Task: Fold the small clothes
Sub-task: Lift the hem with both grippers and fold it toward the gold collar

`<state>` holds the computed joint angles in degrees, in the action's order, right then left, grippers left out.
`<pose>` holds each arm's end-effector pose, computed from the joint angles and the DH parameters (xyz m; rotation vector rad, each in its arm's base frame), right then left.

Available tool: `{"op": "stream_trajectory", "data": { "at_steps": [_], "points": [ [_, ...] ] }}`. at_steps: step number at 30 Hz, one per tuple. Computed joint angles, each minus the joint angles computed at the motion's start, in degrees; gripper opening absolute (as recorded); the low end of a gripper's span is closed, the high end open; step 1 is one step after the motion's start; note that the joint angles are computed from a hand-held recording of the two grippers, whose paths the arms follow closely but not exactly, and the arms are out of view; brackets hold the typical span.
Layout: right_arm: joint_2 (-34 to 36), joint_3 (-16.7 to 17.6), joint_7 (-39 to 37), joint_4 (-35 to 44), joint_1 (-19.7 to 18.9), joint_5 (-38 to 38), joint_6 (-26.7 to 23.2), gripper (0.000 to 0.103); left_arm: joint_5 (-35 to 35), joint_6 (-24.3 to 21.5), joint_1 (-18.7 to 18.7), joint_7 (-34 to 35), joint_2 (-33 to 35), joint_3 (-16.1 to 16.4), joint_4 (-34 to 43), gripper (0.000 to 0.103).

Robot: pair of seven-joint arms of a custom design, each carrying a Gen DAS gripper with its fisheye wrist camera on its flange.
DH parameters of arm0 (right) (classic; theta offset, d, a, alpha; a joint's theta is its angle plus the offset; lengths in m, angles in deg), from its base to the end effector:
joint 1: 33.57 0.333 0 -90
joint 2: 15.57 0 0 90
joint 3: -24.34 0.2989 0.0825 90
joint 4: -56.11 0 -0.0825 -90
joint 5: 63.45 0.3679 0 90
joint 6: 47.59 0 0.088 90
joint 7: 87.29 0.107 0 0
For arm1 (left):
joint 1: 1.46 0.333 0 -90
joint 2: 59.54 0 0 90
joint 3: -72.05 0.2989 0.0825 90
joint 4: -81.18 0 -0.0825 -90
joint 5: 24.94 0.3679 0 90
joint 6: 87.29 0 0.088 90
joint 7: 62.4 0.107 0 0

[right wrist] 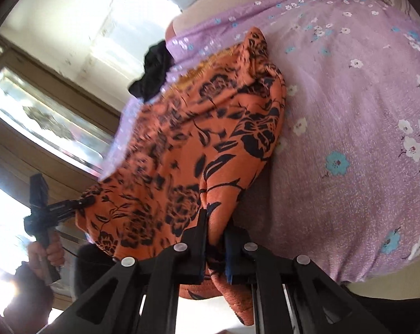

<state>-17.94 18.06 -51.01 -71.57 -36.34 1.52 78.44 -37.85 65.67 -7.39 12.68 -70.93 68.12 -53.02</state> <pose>0.5174 -0.0508 0.4002 -1.6410 1.5333 0.2469 0.4987 -0.0810 0.4632 -2.2820 1.7554 -0.7621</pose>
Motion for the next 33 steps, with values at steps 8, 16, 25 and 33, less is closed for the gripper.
{"op": "stream_trajectory", "data": {
  "at_steps": [8, 16, 25, 33],
  "points": [
    [0.76, -7.05, -2.04, 0.65, 5.03, 11.60, -5.65, 0.010, -11.22, 0.07, 2.36, 11.29, -1.24, -1.25, 0.64, 0.007],
    [1.66, -7.56, -1.25, 2.86, 4.26, 15.60, -10.69, 0.010, -12.48, -0.92, 3.38, 14.01, -0.34, -1.28, 3.96, 0.007],
    [12.48, -5.37, 7.30, 20.43, 2.05, 21.36, -14.46, 0.009, -18.48, -5.44, 7.54, 23.44, 10.67, -1.11, 21.13, 0.007],
    [38.00, 9.53, 22.38, 56.17, -4.64, 19.15, 3.70, 0.010, -10.06, -12.64, 11.56, 13.71, 37.82, -2.15, 54.94, 0.008]
  ]
}}
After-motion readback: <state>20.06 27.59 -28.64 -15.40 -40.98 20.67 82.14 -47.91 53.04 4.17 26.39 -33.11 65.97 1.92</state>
